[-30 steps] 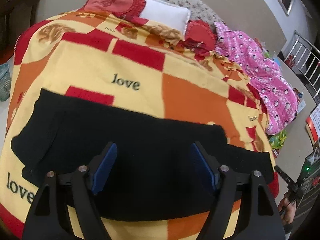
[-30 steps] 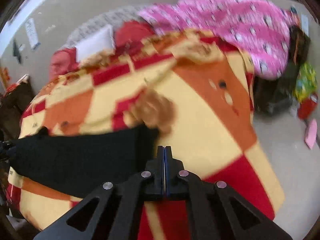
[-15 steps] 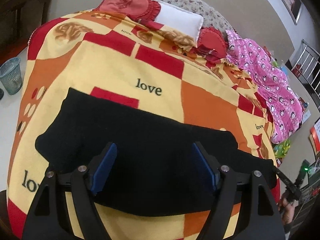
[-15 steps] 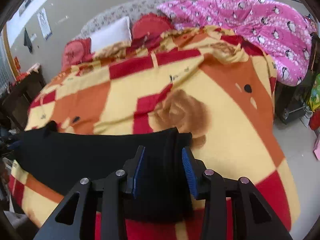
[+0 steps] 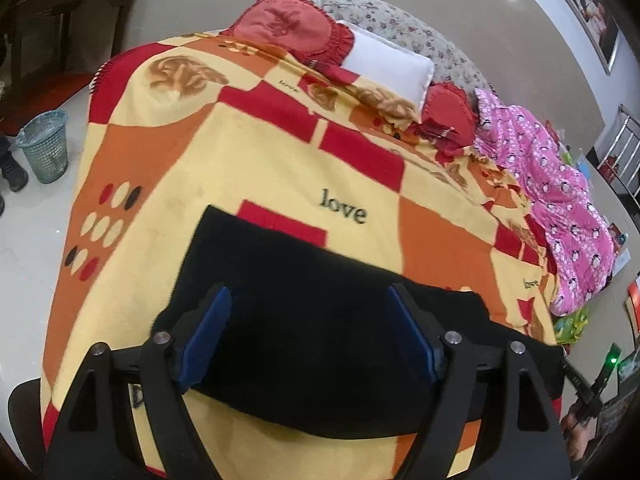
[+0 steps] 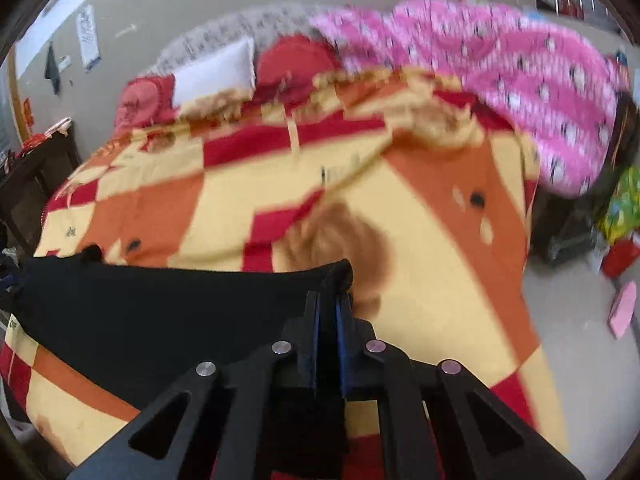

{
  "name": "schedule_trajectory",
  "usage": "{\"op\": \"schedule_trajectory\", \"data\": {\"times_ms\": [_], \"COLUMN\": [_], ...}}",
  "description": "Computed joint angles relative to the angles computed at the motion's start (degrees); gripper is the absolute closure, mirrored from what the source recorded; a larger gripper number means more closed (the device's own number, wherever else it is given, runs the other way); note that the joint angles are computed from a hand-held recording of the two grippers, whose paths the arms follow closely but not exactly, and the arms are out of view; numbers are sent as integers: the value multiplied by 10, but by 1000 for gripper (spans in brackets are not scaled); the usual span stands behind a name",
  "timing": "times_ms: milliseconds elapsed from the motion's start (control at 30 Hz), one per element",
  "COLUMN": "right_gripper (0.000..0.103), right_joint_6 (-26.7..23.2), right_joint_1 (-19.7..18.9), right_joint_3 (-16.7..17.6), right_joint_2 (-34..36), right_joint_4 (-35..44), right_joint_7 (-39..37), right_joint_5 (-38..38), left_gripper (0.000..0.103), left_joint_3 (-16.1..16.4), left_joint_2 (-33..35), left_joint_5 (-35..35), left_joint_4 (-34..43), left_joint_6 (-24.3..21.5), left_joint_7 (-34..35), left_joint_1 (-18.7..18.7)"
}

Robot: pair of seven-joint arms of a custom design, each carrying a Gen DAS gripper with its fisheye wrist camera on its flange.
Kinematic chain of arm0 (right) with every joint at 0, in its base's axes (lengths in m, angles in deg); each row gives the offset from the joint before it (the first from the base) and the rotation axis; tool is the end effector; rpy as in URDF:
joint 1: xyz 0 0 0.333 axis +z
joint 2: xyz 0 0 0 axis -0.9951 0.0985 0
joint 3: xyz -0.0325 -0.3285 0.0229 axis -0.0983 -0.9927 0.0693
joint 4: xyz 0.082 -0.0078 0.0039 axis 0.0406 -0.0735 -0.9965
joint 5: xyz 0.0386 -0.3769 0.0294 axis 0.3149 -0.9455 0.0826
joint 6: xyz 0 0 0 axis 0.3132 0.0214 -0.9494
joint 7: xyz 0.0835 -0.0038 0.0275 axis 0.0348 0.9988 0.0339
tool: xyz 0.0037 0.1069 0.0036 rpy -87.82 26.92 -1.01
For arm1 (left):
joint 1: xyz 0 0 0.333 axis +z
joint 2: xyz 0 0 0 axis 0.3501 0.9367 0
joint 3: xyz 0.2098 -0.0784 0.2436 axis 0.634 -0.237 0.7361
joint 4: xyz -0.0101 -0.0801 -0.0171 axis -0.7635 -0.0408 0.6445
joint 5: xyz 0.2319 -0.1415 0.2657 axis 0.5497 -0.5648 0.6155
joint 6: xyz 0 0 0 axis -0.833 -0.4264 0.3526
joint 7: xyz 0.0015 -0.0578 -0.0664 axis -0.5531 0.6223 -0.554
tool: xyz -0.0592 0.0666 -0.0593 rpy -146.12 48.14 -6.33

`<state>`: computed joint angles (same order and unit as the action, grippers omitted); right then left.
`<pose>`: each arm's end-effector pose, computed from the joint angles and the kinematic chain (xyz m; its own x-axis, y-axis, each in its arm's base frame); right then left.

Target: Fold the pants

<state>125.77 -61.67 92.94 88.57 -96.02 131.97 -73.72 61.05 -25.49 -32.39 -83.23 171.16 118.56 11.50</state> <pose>0.4997 0.2842 0.4630 -0.2512 -0.9659 -0.0631 -0.6711 0.2207 -0.7078 0.6389 -0.2139 0.4946 -0.0039 -0.9226 0.3857 -0.7566 -0.2495 -0.6044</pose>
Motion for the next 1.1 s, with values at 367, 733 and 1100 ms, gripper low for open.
{"op": "schedule_trajectory", "data": {"times_ms": [367, 733, 1100], "right_gripper": [65, 61, 82], "right_joint_6": [55, 161, -51], "right_joint_1": [10, -22, 176], "right_joint_3": [1, 221, 68], "right_joint_2": [6, 327, 481], "right_joint_4": [28, 368, 663], "right_joint_7": [68, -499, -613], "right_joint_5": [-41, 260, 232], "left_gripper": [24, 24, 24], "left_joint_3": [26, 35, 24], "left_joint_2": [-18, -3, -5], "left_joint_5": [40, 75, 55], "left_joint_4": [-32, -16, -23], "left_joint_6": [-14, -34, -21], "left_joint_7": [-29, -73, -47], "left_joint_1": [-8, -1, 3]}}
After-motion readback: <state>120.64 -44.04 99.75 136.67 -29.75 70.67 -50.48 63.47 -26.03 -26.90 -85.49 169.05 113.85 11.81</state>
